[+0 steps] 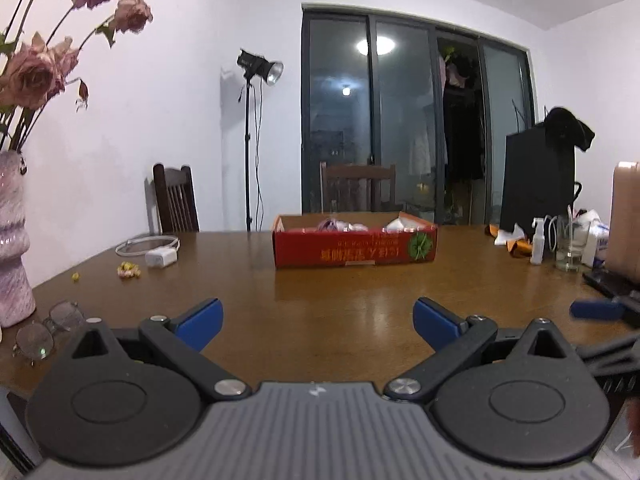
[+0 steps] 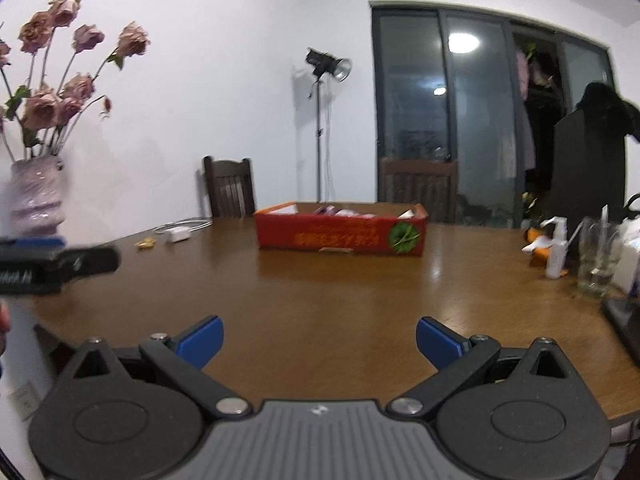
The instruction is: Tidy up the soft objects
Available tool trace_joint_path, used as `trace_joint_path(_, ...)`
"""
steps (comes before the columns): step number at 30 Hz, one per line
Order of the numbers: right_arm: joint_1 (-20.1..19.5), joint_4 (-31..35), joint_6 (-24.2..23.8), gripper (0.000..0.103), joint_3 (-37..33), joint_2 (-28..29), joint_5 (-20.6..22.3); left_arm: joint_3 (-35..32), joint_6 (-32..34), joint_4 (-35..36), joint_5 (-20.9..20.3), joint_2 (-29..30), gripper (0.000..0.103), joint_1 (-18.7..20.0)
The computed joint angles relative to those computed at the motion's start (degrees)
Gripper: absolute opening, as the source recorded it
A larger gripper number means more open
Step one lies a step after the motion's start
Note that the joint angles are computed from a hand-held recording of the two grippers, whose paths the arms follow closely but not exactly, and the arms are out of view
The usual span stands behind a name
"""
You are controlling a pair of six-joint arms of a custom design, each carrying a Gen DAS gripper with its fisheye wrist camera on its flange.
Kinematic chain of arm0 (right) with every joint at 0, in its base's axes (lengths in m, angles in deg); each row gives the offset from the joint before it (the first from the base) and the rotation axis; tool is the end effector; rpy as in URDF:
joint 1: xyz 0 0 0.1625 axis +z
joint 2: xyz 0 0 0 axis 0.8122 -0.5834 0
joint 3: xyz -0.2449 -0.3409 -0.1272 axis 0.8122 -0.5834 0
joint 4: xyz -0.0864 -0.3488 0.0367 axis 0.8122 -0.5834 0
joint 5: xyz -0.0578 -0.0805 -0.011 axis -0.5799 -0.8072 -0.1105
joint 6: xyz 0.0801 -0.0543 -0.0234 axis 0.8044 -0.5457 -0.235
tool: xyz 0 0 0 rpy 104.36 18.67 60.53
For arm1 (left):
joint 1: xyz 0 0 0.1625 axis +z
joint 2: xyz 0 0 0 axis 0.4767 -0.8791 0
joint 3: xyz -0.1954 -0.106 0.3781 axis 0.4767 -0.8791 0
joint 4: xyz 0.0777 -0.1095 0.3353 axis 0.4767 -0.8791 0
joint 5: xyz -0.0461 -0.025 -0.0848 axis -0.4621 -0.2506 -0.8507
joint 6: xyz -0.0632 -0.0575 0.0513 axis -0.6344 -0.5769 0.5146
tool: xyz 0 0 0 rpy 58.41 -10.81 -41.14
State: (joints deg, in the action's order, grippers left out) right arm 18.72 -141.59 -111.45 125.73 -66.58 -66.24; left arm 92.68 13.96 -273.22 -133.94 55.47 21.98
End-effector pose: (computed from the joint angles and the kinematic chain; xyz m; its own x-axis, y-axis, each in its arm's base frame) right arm -0.0325 -0.6229 0.3027 -0.7250 -0.0839 0.6837 -0.6797 0.2477 -0.6904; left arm -0.3271 -0.6936 -0.0235 -0.6637 0.2751 -0.6956 0.7464 0.1816 -0.6403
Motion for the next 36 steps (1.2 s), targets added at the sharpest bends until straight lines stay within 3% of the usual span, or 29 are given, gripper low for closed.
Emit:
trace_joint_path(10, 0.1, -0.1, 2.3, 0.103, -0.8, -0.4, 0.4, -0.6, 0.0, -1.1, 1.3, 0.4, 0.103, -0.3)
trace_joint_path(36, 0.6, -0.4, 2.3, 0.103, -1.4, 0.1, -1.1, -0.5, -0.9, -0.5, 1.4, 0.3, 0.103, -0.1)
